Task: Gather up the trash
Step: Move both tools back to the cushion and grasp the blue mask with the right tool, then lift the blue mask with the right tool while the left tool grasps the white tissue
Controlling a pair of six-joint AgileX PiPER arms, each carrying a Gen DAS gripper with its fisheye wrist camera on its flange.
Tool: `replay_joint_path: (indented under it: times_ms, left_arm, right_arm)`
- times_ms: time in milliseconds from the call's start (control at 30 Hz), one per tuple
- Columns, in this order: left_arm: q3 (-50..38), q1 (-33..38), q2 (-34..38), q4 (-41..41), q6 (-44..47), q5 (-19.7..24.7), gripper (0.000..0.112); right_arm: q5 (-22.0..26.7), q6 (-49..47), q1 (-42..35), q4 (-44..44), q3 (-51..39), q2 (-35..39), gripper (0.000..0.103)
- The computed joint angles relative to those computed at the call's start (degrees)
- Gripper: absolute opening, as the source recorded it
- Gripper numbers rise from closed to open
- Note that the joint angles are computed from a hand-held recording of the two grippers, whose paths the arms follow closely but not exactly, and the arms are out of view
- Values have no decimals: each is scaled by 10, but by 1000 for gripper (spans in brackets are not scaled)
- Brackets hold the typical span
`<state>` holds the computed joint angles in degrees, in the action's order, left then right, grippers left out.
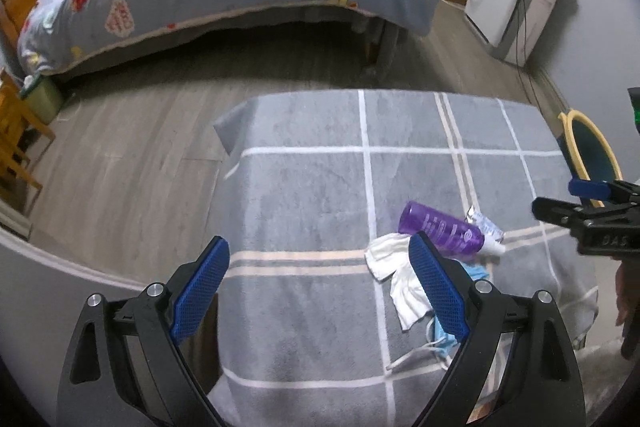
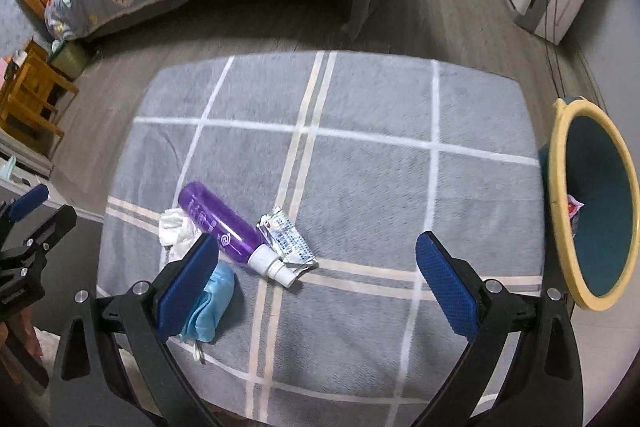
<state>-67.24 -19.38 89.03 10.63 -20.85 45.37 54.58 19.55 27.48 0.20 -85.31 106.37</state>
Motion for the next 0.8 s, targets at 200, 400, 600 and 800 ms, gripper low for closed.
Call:
replay_joint_path:
  times_ms: [200, 400, 600, 800]
  left_arm:
    - [-11, 3, 23, 4, 1, 5, 91]
    - [-22, 6, 38, 27, 1, 17, 91]
    - [-22, 7, 45, 10, 17, 16, 91]
    - [-25, 9, 60, -44, 55, 15, 91]
  right_arm:
    - [25, -27, 18, 24, -26, 42, 86]
    - [38, -61, 34, 99, -32, 63, 60]
    - [51, -102, 25, 181, -36, 86, 13]
    - [87, -103, 16, 117, -68, 46, 12]
